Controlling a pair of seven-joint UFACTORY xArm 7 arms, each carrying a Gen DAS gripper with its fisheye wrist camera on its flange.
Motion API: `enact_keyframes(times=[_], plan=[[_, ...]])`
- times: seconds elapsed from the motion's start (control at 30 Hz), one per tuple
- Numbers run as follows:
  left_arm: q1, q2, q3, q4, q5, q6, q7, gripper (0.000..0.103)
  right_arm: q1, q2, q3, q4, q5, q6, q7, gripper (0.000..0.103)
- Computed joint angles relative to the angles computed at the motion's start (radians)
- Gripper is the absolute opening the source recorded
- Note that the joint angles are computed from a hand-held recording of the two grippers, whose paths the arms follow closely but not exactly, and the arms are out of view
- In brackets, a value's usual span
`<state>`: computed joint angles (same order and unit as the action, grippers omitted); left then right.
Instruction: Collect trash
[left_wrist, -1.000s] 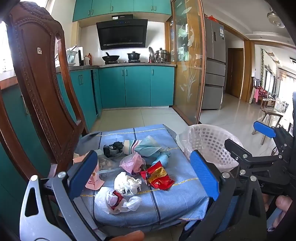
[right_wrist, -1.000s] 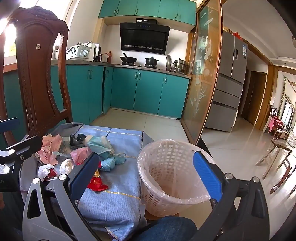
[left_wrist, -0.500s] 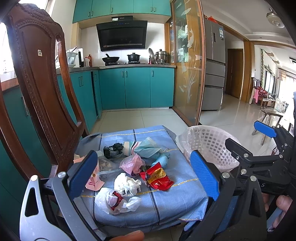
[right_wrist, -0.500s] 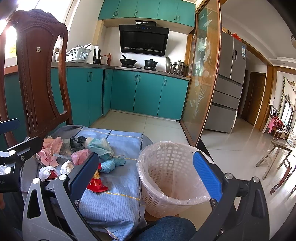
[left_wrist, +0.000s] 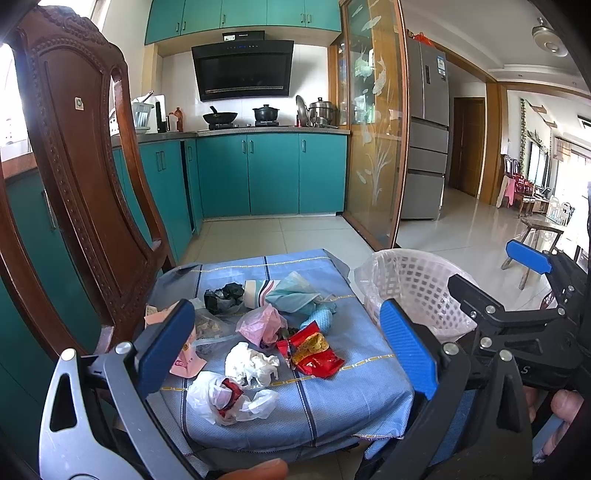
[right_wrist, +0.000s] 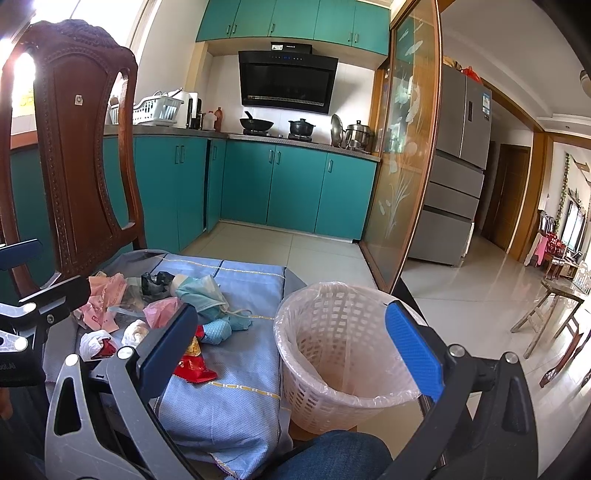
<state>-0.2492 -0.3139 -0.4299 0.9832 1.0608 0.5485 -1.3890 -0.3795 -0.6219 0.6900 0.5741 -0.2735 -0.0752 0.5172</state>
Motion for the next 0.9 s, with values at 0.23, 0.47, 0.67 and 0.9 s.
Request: enact_keyframes(times=[0.23, 0.47, 0.67, 0.9], plan=[[0.002, -0.004, 0.0, -0.004, 0.0, -0.001, -0.003, 0.1, -0.002, 0.0, 0.003, -0.001, 0.003, -0.002, -0.001, 0.1], [0.001, -0.005, 0.0, -0.005, -0.002, -0.002, -0.006, 0.1, 0.003, 0.003, -0.002, -0.003, 0.006, -0.008, -0.004, 0.1], [0.004, -0.007, 0.0, -0.009, -0.006, -0.007, -0.004, 0.1, 0.003, 0.002, 0.002, -0.005, 0.01, -0.011, -0.006, 0.1], [0.008, -0.005, 0.003, -0.015, -0.01, -0.017, -0.005, 0.1, -0.002, 0.002, 0.013, -0.002, 0.013, -0.008, -0.008, 0.1]])
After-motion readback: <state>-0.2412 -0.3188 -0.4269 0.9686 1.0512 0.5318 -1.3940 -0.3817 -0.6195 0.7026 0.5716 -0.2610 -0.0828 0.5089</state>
